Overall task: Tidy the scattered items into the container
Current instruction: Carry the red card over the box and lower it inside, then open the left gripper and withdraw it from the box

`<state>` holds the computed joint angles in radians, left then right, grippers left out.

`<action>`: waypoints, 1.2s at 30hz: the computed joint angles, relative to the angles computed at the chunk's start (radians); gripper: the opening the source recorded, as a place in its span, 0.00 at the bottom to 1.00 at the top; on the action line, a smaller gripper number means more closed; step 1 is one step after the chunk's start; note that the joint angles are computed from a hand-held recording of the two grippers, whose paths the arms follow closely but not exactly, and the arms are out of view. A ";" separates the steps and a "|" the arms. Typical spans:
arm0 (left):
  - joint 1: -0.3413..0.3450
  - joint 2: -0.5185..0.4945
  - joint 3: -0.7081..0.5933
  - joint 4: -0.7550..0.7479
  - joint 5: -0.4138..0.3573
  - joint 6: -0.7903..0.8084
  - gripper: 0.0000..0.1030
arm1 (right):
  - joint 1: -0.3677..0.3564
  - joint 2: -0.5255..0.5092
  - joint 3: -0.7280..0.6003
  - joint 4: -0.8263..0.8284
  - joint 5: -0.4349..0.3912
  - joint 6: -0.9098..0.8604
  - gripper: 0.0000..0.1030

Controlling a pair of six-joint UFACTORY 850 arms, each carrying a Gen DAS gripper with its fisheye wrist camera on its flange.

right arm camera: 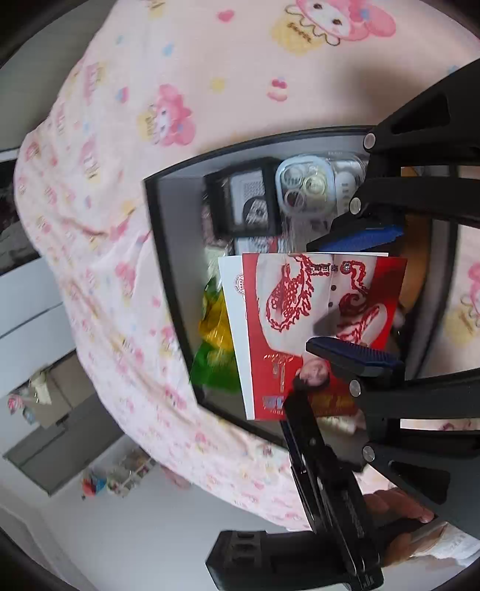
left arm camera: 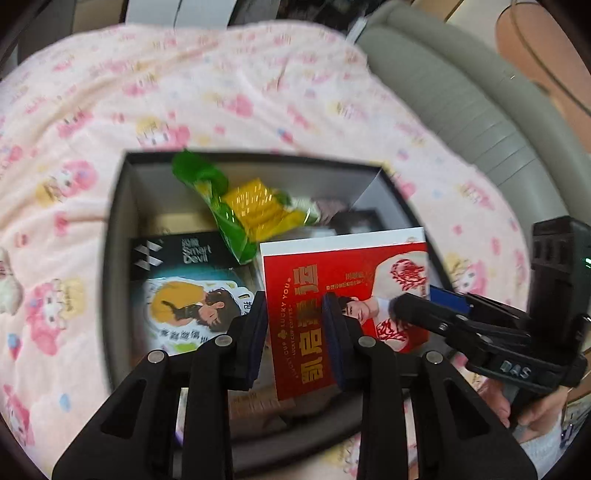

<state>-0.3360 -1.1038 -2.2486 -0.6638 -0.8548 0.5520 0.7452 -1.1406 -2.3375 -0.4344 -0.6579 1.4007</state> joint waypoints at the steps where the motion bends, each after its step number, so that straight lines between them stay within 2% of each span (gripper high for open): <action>1: -0.003 -0.042 -0.064 0.027 -0.035 -0.032 0.29 | -0.002 0.019 0.043 0.010 0.023 0.003 0.41; 4: -0.009 -0.151 -0.238 0.077 -0.133 -0.103 0.31 | -0.014 0.006 0.038 0.053 0.018 -0.030 0.40; 5: -0.008 -0.165 -0.257 0.076 -0.142 -0.110 0.33 | -0.015 0.001 0.031 0.055 0.015 -0.038 0.40; 10: 0.012 -0.105 -0.130 0.011 -0.073 -0.097 0.34 | 0.007 -0.006 0.004 -0.057 -0.058 0.026 0.40; 15: 0.012 -0.079 -0.087 0.028 -0.064 -0.112 0.34 | 0.033 -0.004 -0.014 -0.190 -0.153 0.110 0.40; 18: 0.010 -0.090 -0.098 0.026 -0.098 -0.117 0.34 | 0.027 -0.005 -0.015 -0.125 -0.117 0.027 0.40; 21: 0.001 -0.104 -0.120 0.016 -0.123 -0.105 0.34 | 0.010 0.014 0.042 0.017 0.005 -0.046 0.40; 22: -0.004 -0.109 -0.130 0.018 -0.135 -0.098 0.33 | 0.009 0.008 0.035 0.024 -0.003 -0.043 0.40; 24: -0.010 -0.109 -0.129 0.002 -0.141 -0.074 0.33 | 0.016 -0.031 -0.038 -0.004 -0.093 -0.048 0.40; 27: 0.000 -0.062 -0.050 -0.065 -0.078 -0.033 0.33 | 0.028 -0.060 -0.099 -0.074 -0.179 -0.036 0.40; 29: 0.000 -0.028 0.007 -0.059 -0.008 -0.040 0.32 | 0.029 -0.057 -0.093 -0.084 -0.175 -0.028 0.40; 30: -0.001 -0.031 0.005 -0.051 -0.012 -0.041 0.32 | 0.028 -0.059 -0.096 -0.076 -0.175 -0.033 0.40; 33: -0.007 -0.062 -0.032 -0.061 -0.088 -0.023 0.32 | 0.024 -0.088 -0.139 -0.033 -0.197 -0.064 0.40; 36: -0.013 -0.024 0.031 -0.065 -0.055 0.029 0.32 | 0.022 -0.087 -0.131 -0.007 -0.180 -0.065 0.40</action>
